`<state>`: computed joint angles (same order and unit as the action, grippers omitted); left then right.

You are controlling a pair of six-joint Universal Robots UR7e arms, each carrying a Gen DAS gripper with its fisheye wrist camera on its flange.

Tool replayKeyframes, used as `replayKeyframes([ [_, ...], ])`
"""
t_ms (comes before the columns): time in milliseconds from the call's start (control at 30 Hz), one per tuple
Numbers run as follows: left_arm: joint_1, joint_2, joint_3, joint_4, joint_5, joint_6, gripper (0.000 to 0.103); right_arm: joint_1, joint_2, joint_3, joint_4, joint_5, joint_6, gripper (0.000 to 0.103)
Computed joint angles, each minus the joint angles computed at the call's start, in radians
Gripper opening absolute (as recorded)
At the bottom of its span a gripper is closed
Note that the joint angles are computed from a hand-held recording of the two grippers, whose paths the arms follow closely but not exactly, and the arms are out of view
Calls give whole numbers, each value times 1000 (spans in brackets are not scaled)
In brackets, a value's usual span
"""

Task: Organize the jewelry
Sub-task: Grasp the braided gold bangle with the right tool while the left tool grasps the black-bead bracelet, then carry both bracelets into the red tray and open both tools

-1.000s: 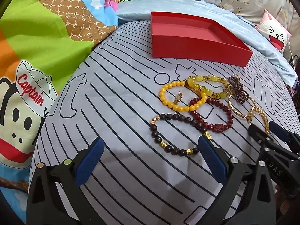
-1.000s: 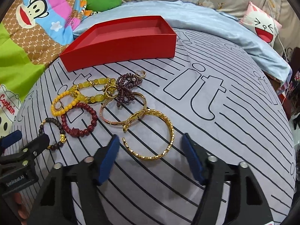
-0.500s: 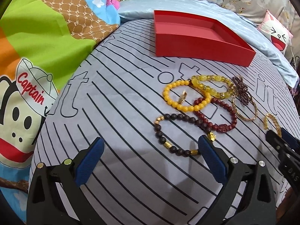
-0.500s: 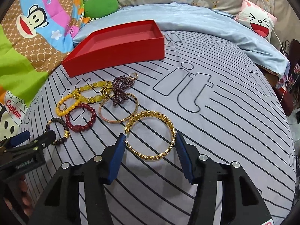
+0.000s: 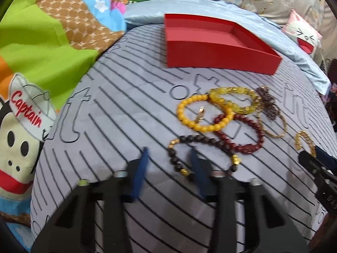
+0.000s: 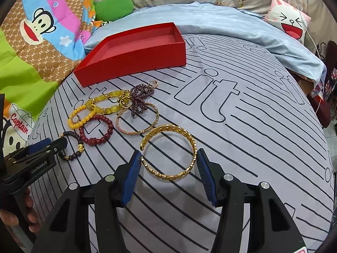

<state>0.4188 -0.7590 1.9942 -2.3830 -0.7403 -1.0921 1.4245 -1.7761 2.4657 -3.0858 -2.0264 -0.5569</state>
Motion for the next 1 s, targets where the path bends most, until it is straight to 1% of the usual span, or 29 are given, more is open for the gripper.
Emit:
replayKeyframes([
  [67, 4, -2, 7, -57, -29, 42, 8, 5, -1, -2, 6, 0, 2, 52],
  [133, 7, -4, 15, -106, -56, 70, 8, 10, -5, -2, 11, -1, 3, 52],
  [333, -7, -22, 10, -129, -80, 100, 8, 31, -30, -29, 72, 13, 22, 52],
  [433, -8, -37, -8, -158, -100, 151, 8, 52, -28, -63, 110, 20, 28, 52],
  [533, -6, -39, -49, -178, -92, 227, 8, 85, 0, -124, 146, 30, 24, 52],
  [633, 5, -25, -112, -198, -70, 321, 8, 115, 53, -211, 179, 49, 16, 52],
  [733, 37, 6, -206, -251, -44, 445, 8, 131, 112, -307, 218, 73, 21, 52],
  [867, 91, 65, -346, -307, -31, 589, 8, 155, 227, -443, 228, 76, 11, 52],
  [900, 104, 81, -381, -321, -32, 621, 8, 161, 272, -493, 230, 70, 7, 52],
  [1000, 154, 144, -500, -341, -41, 706, 8, 165, 361, -598, 261, 73, 9, 52],
])
